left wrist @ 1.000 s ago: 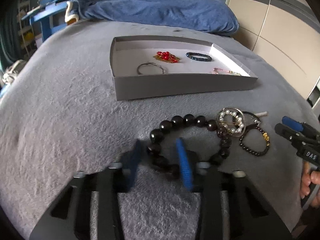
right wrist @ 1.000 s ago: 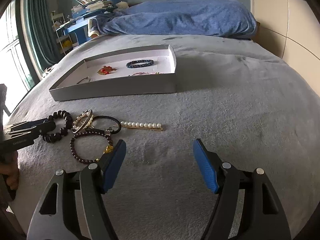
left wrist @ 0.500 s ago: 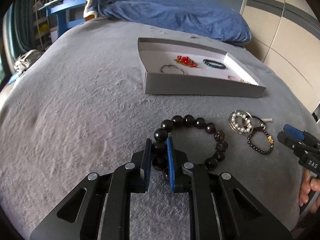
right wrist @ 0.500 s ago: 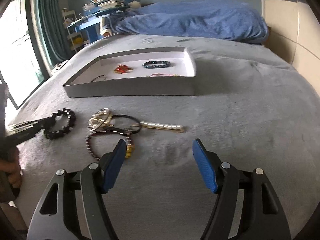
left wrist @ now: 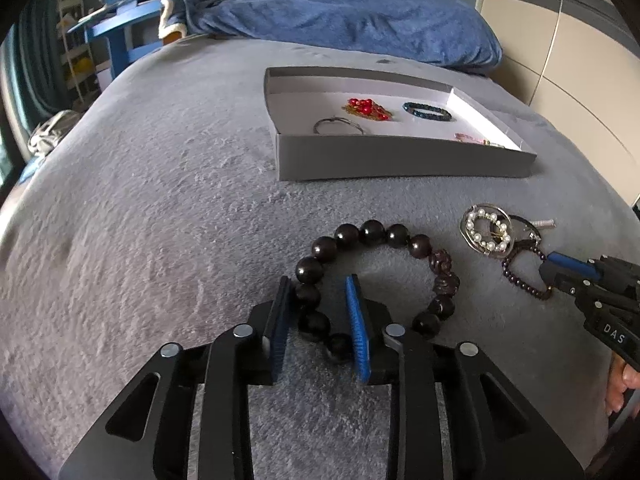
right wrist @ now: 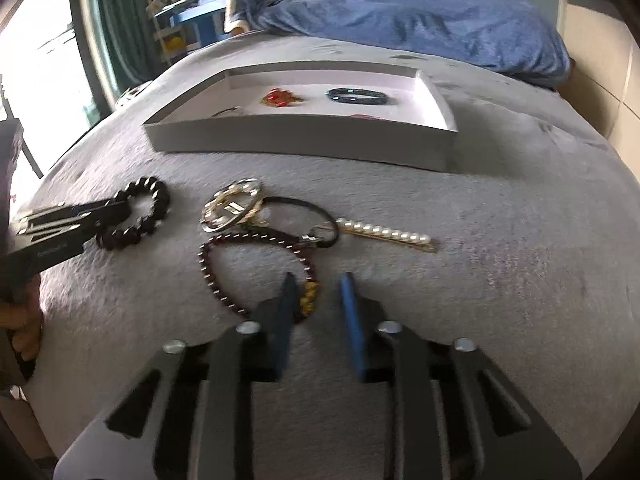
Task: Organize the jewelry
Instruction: 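Grasp the black bead bracelet with the left tool while the right tool grasps the dark bead bracelet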
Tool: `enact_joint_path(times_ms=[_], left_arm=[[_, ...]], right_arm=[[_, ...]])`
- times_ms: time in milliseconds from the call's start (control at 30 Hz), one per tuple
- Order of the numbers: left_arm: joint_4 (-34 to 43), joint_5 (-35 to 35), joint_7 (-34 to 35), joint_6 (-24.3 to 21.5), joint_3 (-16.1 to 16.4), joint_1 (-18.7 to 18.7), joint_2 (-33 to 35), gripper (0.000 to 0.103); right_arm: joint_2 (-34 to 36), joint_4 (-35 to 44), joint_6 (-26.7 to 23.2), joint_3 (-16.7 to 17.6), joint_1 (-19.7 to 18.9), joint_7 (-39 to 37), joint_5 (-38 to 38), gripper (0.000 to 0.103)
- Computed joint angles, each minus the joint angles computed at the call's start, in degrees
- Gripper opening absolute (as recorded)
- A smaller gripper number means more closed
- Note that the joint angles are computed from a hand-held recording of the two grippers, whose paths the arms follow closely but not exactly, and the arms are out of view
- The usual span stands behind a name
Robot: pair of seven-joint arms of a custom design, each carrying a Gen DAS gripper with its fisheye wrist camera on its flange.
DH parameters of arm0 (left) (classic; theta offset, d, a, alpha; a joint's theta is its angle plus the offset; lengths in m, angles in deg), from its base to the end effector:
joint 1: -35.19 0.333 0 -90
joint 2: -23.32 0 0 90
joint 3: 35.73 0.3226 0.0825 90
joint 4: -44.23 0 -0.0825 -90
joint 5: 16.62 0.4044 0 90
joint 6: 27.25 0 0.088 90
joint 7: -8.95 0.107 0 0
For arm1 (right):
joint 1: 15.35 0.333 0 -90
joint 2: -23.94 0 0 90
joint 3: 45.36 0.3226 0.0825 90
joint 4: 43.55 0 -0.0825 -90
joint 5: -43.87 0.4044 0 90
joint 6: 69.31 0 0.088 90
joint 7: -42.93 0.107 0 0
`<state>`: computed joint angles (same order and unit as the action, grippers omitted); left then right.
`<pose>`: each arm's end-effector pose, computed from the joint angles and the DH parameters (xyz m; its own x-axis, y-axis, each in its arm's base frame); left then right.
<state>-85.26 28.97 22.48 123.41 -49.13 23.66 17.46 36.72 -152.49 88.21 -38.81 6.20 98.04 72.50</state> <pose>0.4950 -0.2514 0.4437 0.2500 -0.9657 0.0709 -0.7274 -0.2356 -0.6446 0.6027 0.2944 0.4478 0.6525 -0.7536 -0.0789 -0.6137 -0.4645 -0.6385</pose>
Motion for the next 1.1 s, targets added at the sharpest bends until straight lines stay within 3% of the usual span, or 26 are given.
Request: enact_joint_path(times_ms=[67, 233, 433, 1100], left_arm=[[-0.05, -0.07, 0.11, 0.07, 0.02, 0.00, -0.01, 0.030], [-0.69, -0.45, -0.06, 1.33, 0.18, 0.23, -0.35, 0.030], [-1.10, -0.75, -0.21, 2.25, 0.23, 0.44, -0.58, 0.030], [-1.01, -0.18, -0.39, 2.12, 0.03, 0.53, -0.62, 0.027]], right_arm=[[-0.44, -0.36, -0.60, 0.39, -0.43, -0.82, 1.36, 0.007], [-2.72, -2.82, -1.58, 1.43, -2.07, -5.07, 8.63, 0.007], [-5.78, -6.88, 0.96, 1.53, -1.96, -9.33, 14.01, 0.007], [-2.71, -3.11, -1.76, 0.67, -1.24, -3.60, 8.38, 0.007]])
